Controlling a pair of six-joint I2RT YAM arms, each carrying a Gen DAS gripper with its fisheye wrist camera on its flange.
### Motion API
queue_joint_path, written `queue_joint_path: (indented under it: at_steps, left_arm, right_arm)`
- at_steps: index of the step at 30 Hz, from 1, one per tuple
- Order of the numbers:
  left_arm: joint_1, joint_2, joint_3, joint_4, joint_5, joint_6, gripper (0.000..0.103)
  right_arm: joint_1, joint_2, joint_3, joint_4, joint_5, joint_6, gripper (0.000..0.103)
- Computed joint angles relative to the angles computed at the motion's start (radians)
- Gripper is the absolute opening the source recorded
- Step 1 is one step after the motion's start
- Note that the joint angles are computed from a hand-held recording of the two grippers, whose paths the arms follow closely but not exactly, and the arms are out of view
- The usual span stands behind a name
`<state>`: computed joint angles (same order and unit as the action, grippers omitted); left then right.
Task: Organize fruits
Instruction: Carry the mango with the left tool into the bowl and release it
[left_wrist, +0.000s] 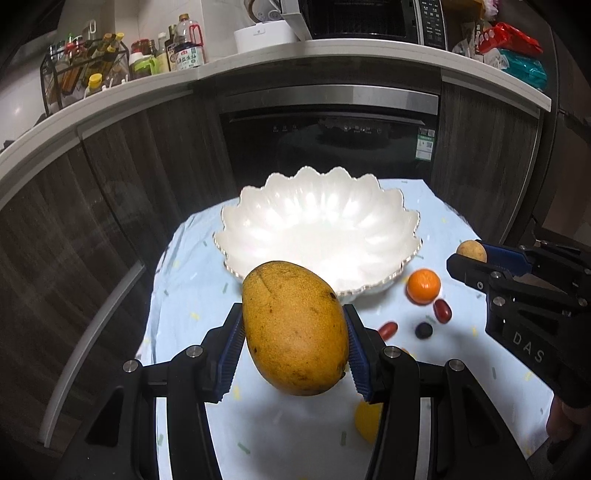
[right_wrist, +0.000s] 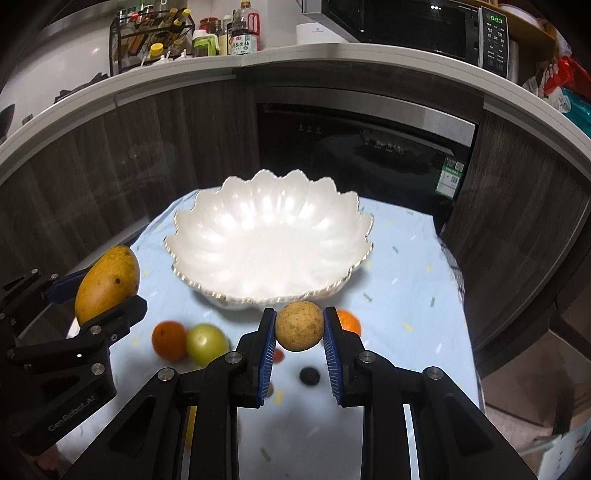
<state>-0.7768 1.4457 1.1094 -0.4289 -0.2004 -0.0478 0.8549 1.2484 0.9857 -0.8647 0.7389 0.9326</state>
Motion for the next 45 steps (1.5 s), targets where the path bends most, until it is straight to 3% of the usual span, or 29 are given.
queue_joint_path:
  at_steps: [22, 34, 45]
  left_arm:
    - [0.103, 0.302, 0.297, 0.033, 0.101, 0.074, 0.051]
    - [0.147, 0.476, 0.446, -0.019, 0.146, 0.098, 0.051]
    - [0.145, 0.53, 0.487, -0.083, 0.148, 0.092, 0.054]
  right_arm:
    - [-0.327, 0.092, 0.028, 0.275, -0.148, -0.347, 0.026]
    - [-0.407, 0.19, 0.047, 0.319, -0.239, -0.378, 0.026]
    - [-0.435, 0.236, 0.059, 0.307, -0.298, -0.376, 0.027]
